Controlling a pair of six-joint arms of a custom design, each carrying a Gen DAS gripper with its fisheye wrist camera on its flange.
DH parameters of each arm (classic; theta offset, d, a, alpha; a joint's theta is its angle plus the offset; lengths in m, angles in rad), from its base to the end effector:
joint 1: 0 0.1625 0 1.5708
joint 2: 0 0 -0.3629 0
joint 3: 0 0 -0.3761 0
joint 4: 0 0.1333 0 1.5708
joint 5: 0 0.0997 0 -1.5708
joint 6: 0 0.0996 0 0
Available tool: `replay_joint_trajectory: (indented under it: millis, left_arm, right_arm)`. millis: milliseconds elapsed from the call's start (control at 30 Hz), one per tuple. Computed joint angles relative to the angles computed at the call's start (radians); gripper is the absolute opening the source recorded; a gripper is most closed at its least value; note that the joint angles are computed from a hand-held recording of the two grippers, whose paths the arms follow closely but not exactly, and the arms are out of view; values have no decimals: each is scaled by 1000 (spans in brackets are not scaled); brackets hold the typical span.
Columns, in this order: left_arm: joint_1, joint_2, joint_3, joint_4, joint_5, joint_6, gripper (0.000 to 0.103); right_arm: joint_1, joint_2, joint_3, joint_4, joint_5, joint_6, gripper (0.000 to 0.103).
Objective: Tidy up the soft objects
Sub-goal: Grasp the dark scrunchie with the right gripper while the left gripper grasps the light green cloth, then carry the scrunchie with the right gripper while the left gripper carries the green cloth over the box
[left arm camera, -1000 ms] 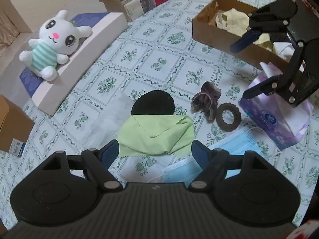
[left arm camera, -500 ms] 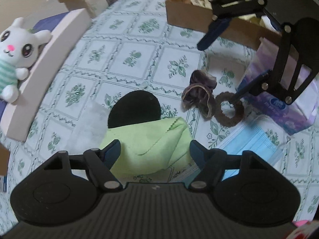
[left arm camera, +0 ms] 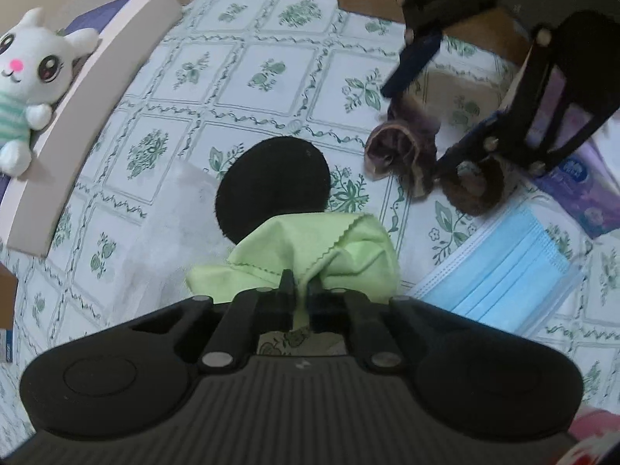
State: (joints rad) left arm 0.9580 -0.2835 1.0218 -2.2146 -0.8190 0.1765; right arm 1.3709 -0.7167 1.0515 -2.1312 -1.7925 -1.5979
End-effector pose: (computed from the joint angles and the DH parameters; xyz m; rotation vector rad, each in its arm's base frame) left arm -0.2488 -0.7039 -0.0710 0.9588 2.1861 -0.0937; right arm -0.0393 -0.7550 0.2049 1.7922 -2.1875 -0.0469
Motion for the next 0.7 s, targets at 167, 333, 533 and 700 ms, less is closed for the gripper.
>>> replay_joint_trajectory:
  millis: [167, 333, 533, 700]
  left_arm:
    - [-15, -55, 75, -71, -3, -35, 4]
    - [-40, -115, 160, -157, 29, -121, 4]
    - [-98, -190, 251, -208, 92, -278, 4]
    - [-157, -237, 306, -188, 139, -437, 4]
  right_arm:
    - [3, 5, -2, -4, 10, 42, 24]
    - [2, -50, 53, -36, 65, 73, 17]
    - [-1, -150, 126, -72, 152, 121, 17]
    - [-10, -261, 213, -101, 215, 168, 17]
